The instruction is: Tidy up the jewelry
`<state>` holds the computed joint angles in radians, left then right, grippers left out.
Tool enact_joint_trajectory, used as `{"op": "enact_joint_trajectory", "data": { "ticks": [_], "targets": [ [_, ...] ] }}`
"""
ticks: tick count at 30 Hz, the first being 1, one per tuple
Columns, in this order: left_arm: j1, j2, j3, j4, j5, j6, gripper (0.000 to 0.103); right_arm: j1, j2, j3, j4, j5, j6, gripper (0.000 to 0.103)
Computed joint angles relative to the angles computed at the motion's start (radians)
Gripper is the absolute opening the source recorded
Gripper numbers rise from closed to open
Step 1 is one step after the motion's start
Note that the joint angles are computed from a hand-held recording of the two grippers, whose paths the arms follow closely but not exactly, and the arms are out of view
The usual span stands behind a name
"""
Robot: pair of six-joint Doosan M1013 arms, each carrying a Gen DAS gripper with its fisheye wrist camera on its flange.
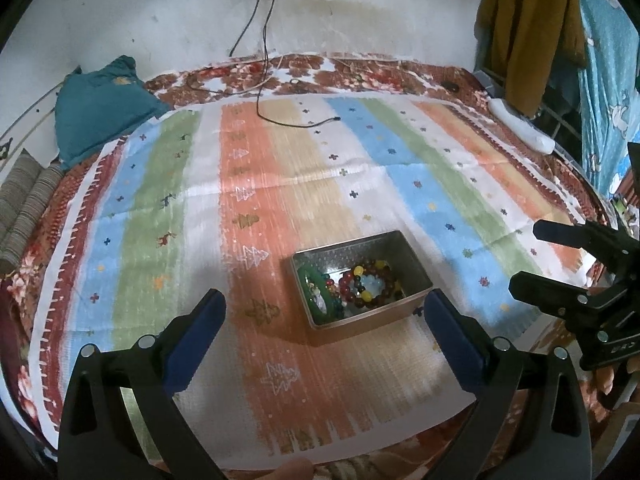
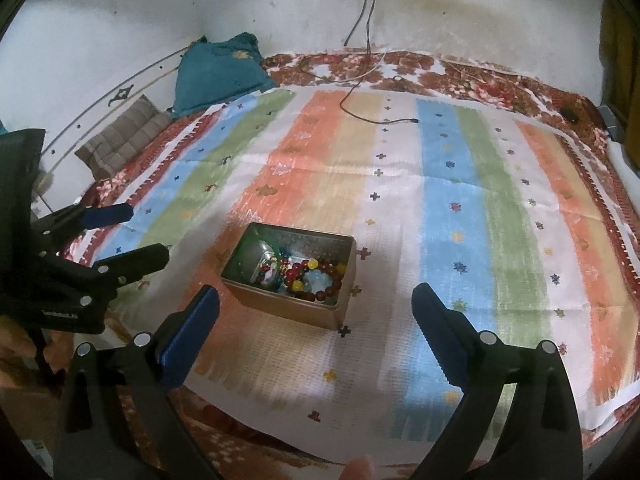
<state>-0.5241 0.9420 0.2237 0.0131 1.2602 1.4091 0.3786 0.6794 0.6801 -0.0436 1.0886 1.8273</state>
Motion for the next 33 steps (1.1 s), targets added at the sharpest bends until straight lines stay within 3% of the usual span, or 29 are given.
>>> {"op": "enact_joint_trajectory", "data": {
  "ticks": [11, 33],
  "targets": [
    [-0.008, -0.075, 0.145, 0.024, -0.116, -0.005, 0.097, 0.012, -0.031, 0.051, -0.045, -0.064, 0.008, 0.098],
    [-0.016, -0.092, 0.178, 0.027, -0.141, 0.012, 0.097, 0.018, -0.043, 0.071, -0.062, -0.096, 0.000, 0.098]
  ]
}}
